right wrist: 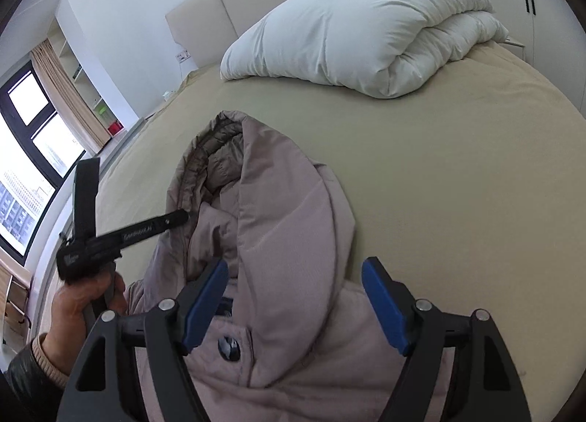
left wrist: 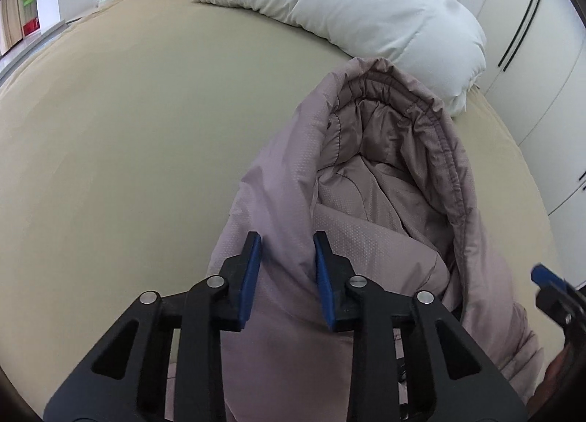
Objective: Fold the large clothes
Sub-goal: 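Grasp the hood with the right gripper and lift it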
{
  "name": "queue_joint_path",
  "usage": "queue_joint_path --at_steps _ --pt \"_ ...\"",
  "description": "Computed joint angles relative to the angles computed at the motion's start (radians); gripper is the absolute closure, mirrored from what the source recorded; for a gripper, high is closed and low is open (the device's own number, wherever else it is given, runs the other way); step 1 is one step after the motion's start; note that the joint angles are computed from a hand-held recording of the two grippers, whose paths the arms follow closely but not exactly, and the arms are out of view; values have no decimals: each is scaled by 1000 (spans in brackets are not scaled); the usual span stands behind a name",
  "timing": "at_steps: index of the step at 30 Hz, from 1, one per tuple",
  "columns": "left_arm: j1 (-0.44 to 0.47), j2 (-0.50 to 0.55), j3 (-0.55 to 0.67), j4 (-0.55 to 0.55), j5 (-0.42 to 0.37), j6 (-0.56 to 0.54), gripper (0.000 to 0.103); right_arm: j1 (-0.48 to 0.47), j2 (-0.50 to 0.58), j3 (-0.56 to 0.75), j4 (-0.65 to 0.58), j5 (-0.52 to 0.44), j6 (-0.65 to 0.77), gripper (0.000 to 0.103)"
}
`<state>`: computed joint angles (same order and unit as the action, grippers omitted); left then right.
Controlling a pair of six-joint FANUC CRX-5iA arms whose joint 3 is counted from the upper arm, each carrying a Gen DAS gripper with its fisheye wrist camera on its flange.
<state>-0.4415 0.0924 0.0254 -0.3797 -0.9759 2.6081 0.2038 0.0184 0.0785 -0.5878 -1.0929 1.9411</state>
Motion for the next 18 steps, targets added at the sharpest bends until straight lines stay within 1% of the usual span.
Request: queue_joint_path --at_steps 2,4,6,8,9,10,11,12,14,16,18 --pt "-12 -15 -8 -29 5 20 83 54 37 29 38 43 -42 23" --pt "-27 -3 7 -52 -3 15 88 113 83 62 97 80 -105 23" --pt "-30 -4 0 -57 6 15 91 160 128 97 147 95 -144 23" --pt "-25 -3 -6 -51 19 5 93 232 175 118 274 122 -209 24" --pt "-28 0 -4 -54 19 6 94 254 207 140 318 113 -237 26" --pt "-28 7 4 -55 22 1 94 270 241 165 360 93 -268 40" --pt "-32 5 8 -61 18 -1 95 285 272 183 412 73 -315 61" --pt "-35 2 8 -66 18 0 96 286 296 204 433 53 -342 66" --pt "-52 -23 0 -94 14 20 96 259 300 225 393 44 -333 87" --pt "-79 -58 -11 -133 10 49 97 234 247 180 364 88 -293 90" --pt "-137 -98 -15 -202 -13 99 97 198 163 115 318 136 -232 91"
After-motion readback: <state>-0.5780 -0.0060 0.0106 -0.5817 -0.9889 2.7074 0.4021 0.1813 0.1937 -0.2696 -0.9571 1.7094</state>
